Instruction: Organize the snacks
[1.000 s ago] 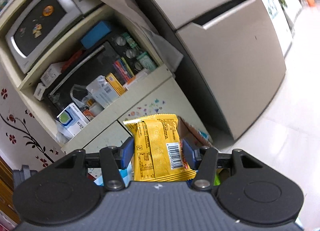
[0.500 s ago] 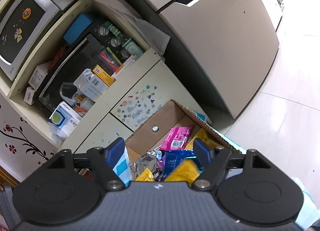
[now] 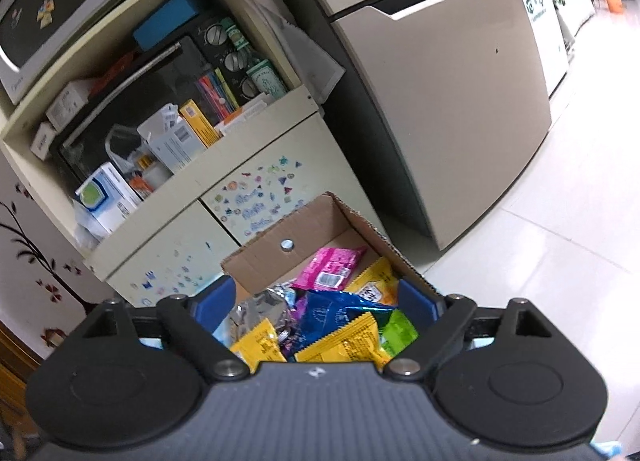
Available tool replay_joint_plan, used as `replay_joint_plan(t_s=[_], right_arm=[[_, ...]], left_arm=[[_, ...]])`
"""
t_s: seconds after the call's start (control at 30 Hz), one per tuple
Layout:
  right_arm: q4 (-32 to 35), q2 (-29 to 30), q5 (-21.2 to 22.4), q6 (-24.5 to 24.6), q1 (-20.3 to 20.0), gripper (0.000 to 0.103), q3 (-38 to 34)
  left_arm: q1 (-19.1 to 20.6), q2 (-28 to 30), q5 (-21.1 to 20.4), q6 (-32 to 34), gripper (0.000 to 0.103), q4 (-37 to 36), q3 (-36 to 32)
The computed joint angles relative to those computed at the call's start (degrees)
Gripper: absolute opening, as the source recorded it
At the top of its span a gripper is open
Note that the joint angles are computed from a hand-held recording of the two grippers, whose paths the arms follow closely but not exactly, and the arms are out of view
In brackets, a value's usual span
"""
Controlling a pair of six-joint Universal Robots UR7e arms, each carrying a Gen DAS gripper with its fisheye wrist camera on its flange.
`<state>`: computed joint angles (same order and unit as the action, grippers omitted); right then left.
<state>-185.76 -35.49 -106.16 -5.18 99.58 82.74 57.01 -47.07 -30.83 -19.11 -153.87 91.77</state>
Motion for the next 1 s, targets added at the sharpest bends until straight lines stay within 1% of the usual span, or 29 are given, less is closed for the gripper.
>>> replay_joint_plan(t_s=[0.17,0.23,0.33,0.5,0.6,0.7,0.93,1.0], right_arm=[[2.34,0.45,-4.85,-2.02,1.13,0.093,-1.05],[4.56,0.40,-6.43,-2.49,1.54,0.095,-1.57],[7.35,0.74,-9.55,-5.61,2.46,0.095,-2.71],[15.24,1.50,-14.21,-7.78,3.26,0.098,-6.71],[16.77,2.30,-17.03,-9.59,3.50,0.098,-8.22],[17.22,2.16,-17.24,-10.32,3.35,0.098,-8.02],[18.45,2.64,-17.49,-11.70,3.32,0.098,-8.52],[18.26,3.13,-18.27,-12.14,3.35,0.098,-8.87]], left_arm=[[0.09,-0.71,1.13,-3.36,0.103,4.78,-0.42],[0.06,-0.83,1.70,-5.44,0.103,7.15,-0.74],[0.07,-0.94,1.86,-7.22,0.103,9.57,-1.16],[0.31,-0.54,1.54,-11.63,0.103,14.56,-2.84],[0.52,-0.16,1.47,-14.20,0.103,17.95,-4.14],[0.59,0.30,2.06,-15.66,0.103,20.30,-5.19],[0.88,1.46,3.23,-15.95,0.103,23.13,-7.31],[0.98,1.80,3.42,-15.81,0.103,23.50,-7.91]])
